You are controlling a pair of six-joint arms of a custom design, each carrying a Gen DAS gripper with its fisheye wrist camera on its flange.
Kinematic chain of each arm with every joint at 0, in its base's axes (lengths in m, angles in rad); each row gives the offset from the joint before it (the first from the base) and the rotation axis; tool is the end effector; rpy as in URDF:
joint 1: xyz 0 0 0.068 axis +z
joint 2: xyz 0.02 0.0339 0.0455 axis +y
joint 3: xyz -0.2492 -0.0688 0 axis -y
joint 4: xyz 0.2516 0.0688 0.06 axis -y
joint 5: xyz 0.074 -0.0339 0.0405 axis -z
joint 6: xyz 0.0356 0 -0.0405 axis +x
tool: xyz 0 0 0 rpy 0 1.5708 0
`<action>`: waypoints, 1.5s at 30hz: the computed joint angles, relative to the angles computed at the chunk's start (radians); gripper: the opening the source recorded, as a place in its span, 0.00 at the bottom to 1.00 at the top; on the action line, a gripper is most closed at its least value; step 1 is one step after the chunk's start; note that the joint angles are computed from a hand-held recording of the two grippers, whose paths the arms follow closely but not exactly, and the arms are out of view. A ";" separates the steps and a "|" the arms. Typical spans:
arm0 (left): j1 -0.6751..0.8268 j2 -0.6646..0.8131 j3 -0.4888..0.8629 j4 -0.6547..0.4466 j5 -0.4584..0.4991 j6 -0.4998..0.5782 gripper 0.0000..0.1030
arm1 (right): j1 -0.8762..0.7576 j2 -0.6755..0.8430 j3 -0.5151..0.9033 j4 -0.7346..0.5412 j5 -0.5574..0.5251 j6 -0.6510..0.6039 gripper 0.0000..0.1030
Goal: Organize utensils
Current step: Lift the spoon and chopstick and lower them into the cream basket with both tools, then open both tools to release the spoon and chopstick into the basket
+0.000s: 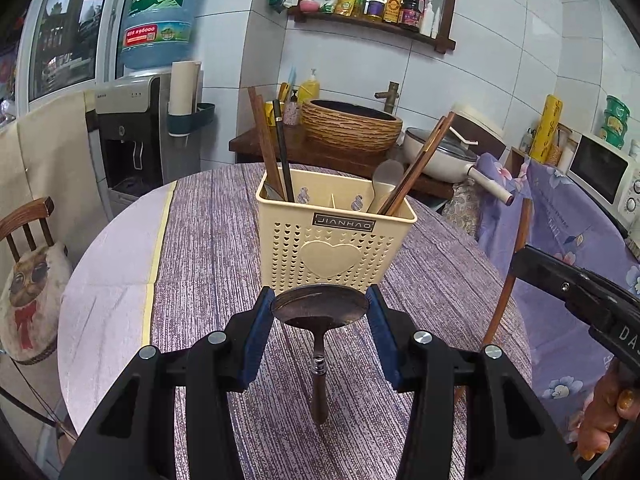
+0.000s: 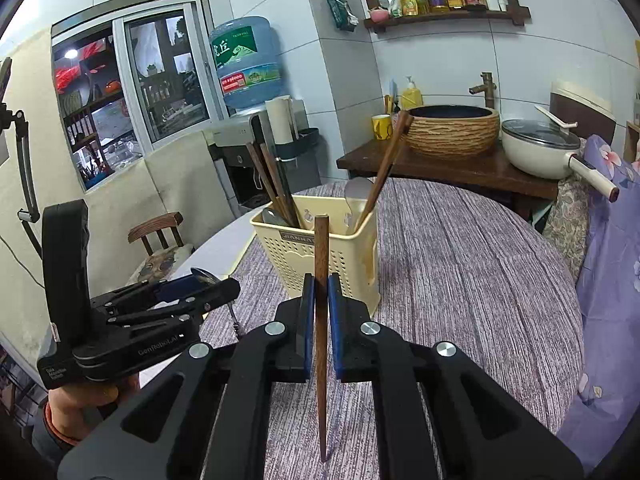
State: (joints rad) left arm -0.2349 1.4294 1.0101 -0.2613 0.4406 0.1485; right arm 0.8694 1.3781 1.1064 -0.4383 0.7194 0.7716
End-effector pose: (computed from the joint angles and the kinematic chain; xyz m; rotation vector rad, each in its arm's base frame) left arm 0.3093 -0.0896 0.2458 0.6548 2.1308 -0.5416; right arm 0.2161 0.2195 0.2827 0.2542 2.0718 0.1633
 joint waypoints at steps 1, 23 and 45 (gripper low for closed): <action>0.004 0.001 0.005 -0.006 0.007 0.005 0.45 | 0.002 0.002 0.005 0.003 0.004 -0.004 0.08; -0.003 0.212 0.660 -0.172 0.055 -0.153 0.45 | -0.167 0.211 0.580 0.018 0.095 -0.355 0.08; -0.080 0.411 0.509 0.002 -0.071 -0.142 0.45 | -0.252 0.343 0.339 0.189 0.043 -0.236 0.08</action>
